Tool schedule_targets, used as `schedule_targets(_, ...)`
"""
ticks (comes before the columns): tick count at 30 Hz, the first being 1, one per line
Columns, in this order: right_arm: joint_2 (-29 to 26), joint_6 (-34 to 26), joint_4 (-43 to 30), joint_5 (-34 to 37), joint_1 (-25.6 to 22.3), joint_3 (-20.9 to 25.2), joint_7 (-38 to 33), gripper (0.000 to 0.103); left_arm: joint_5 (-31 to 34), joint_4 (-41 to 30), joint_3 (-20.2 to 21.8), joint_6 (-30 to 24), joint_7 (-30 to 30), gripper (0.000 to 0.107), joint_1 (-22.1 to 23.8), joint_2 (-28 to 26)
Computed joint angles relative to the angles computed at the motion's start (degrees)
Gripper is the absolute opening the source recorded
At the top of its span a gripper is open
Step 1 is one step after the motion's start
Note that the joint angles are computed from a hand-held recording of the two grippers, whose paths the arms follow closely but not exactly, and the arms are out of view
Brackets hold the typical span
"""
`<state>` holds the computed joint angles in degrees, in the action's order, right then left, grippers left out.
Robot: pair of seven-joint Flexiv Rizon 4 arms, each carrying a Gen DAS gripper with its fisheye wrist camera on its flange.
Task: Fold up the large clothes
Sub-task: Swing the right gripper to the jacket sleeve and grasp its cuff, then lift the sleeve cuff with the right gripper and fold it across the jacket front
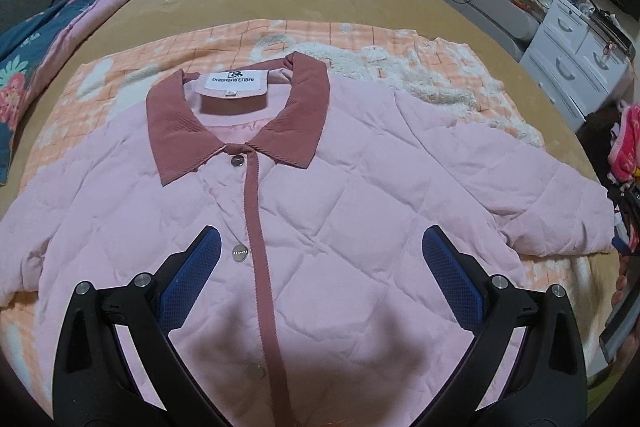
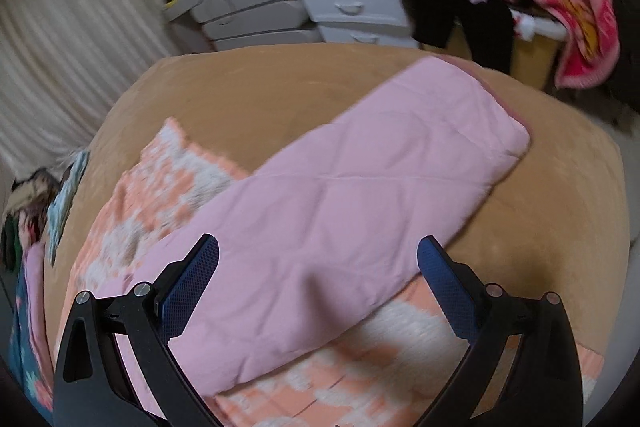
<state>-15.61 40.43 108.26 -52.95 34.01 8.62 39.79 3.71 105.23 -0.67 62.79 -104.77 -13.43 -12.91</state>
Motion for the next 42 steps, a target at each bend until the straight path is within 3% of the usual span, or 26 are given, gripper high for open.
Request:
schedule_targets(9, 0.6, 4.9, 5.3, 2.9, -3.0, -0.5, 5.6, 0.099, 1.9, -3.5, 0.7, -1.8, -1.4, 0.095, -0.6, -3.4)
schedule_targets(12, 0.4, 9.8, 7.9, 1.5, -4.4, -1.6, 10.2, 0.099, 2.1, -3.7, 1.2, -1.9, -1.9, 0.095, -0.5, -4.1)
schedule_targets(15, 0.5, 16.4, 11.3, -3.8, -6.0, -3.8, 18.2, 0.099, 4.0, -4.6, 2.2, -2.2, -3.1, 0.095, -0.9, -4.8)
schedule_targets(21, 1.3, 18.8, 13.7, -16.4, -8.4, -5.5, 28.8, 0.099, 4.6, -5.0, 2.6, -1.3, -2.5, 0.095, 0.1, -5.6)
schedule_targets(23, 1.6, 18.6, 14.4, -20.0, -9.5, -5.2, 31.8, 0.091, 4.2, -5.0, 2.7, -1.0, -2.2, 0.095, 0.5, -5.8)
schedule_targets(25, 2.5, 17.3, 15.3, -21.2, -10.3, -4.4, 33.0, 0.059, 3.6, -4.8, 2.7, -0.8, -2.1, 0.095, 0.8, -5.9)
schedule_targets(28, 4.0, 17.2, 16.7, -30.3, -12.0, -4.4, 39.8, 0.034, 2.5, -3.9, 2.4, 0.1, -1.4, 0.095, 1.3, -5.4)
schedule_targets(31, 5.3, 11.3, 15.0, -30.3, -11.6, -2.2, 33.4, 0.022, 1.7, -2.8, 2.3, 1.2, -1.1, 0.095, 1.5, -4.5)
schedule_targets(33, 6.0, 7.3, 12.8, -31.4, -10.6, -1.2, 28.1, 0.019, 2.0, -2.2, 2.6, 1.8, -1.3, 0.095, 1.4, -3.5)
schedule_targets(42, 5.8, 0.9, 3.6, -36.8, -7.0, 0.7, 13.7, 0.015, 0.1, -1.0, 1.8, 1.7, 0.4, 0.095, 3.1, 0.2)
